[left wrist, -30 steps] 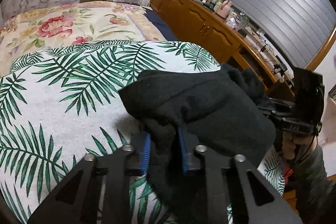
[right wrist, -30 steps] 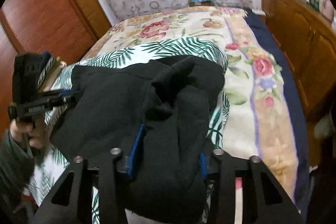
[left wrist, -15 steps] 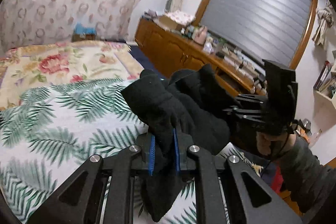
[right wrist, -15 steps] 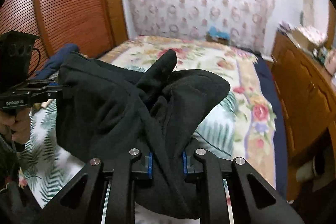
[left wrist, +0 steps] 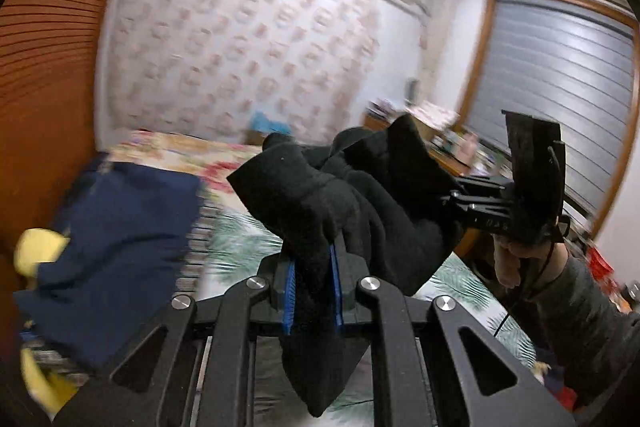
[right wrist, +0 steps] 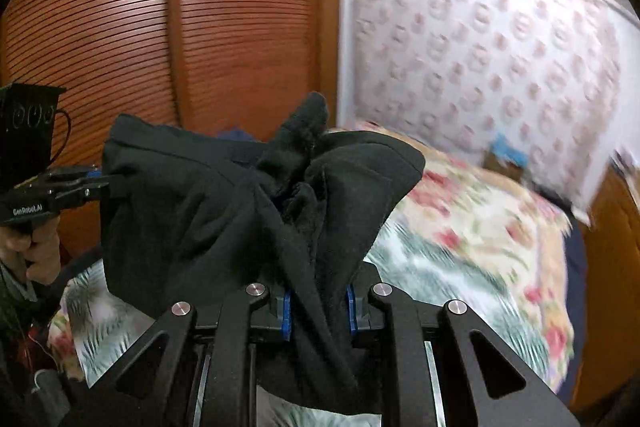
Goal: Fold small clothes
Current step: 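Carry the lifted shirt with both tools toward the clothes stack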
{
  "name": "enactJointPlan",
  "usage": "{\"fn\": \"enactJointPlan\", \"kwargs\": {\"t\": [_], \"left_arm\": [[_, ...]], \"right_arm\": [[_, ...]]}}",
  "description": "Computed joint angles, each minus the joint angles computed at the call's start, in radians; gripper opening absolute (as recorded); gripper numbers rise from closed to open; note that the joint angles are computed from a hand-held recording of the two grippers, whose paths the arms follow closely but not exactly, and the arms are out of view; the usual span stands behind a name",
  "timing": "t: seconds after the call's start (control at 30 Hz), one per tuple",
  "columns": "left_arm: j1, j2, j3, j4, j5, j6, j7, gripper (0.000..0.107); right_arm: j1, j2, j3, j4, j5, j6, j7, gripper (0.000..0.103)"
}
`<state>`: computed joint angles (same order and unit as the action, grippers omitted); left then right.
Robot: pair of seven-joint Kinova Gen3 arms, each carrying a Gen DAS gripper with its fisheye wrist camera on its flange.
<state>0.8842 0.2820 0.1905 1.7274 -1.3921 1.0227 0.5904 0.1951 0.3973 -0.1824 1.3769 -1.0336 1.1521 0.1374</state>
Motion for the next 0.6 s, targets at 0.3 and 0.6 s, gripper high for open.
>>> {"fn": "enactJointPlan", "kwargs": {"t": [0.3, 0.6], "left_arm": [[-0.001, -0.108, 0.066, 0.208, 0.023, 0.207, 0.238, 0.015], [-0.093, -0.111, 0.086, 0.333, 0.071, 0.127, 0.368, 0.015]], "right_arm": [[-0.261, 0.14, -0.086, -0.24, 0.138, -0.105, -0.114, 0.019], [-0.527, 0.372, -0.078, -0.593, 0.422, -0.131, -0.376, 0.019]]}}
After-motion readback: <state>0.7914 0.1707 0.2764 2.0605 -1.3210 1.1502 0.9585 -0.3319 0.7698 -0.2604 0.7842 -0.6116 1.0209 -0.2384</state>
